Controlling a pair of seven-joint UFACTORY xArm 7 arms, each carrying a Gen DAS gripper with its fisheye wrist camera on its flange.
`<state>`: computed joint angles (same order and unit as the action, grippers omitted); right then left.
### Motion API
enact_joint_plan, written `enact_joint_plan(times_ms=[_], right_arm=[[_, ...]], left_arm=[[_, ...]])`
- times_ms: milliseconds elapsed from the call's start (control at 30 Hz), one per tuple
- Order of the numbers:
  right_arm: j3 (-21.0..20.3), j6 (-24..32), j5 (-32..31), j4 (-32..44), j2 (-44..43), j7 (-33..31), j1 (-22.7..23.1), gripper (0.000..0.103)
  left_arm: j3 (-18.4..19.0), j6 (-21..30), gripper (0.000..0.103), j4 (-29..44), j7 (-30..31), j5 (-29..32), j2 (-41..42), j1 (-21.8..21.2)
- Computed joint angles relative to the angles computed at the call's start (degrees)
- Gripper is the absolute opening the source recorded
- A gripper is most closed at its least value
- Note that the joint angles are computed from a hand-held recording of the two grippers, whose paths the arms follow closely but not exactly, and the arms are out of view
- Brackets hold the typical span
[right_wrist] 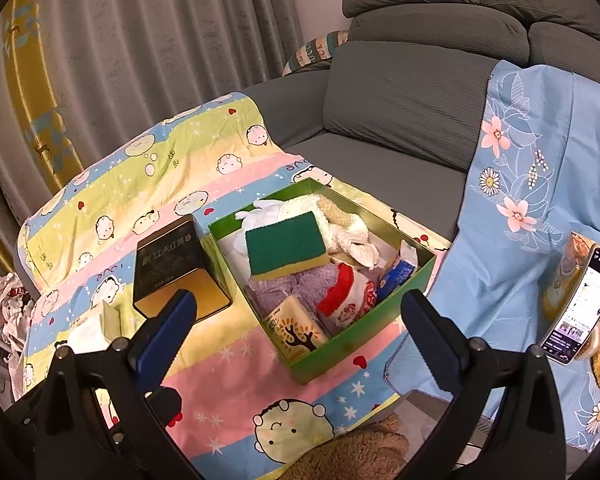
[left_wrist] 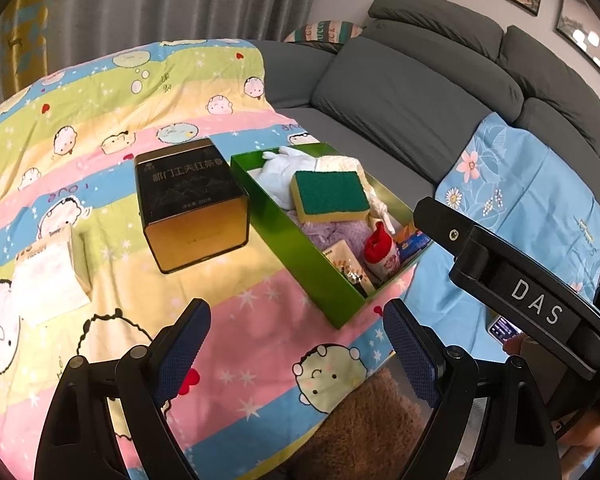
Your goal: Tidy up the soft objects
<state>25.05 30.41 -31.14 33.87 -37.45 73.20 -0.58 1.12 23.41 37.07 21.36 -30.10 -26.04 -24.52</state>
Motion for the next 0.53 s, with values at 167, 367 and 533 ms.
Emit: enact_joint_plan(times_ms=[167,367,533], right_arm=[[0.14,0.42,-0.23,0.14,0.21,0.1,0.06,0.102],[0.36,1.27,-0.7,0.39,0.12,0.21,0.18,0.102],[1.21,3.73,-1.66,1.26,0.24,0.99,0.2,0.102]], left_arm=[[0.22,-0.1,0.088,-0.21,0.44,-0.21,-0.01,-0.16],[0.51,0.11,0.088,-0.75,0.87,-0.37,-0.43,-0.16],[0.83,0.49,0.088,-0.95,1.38,-0.52,-0.76,-0.21]])
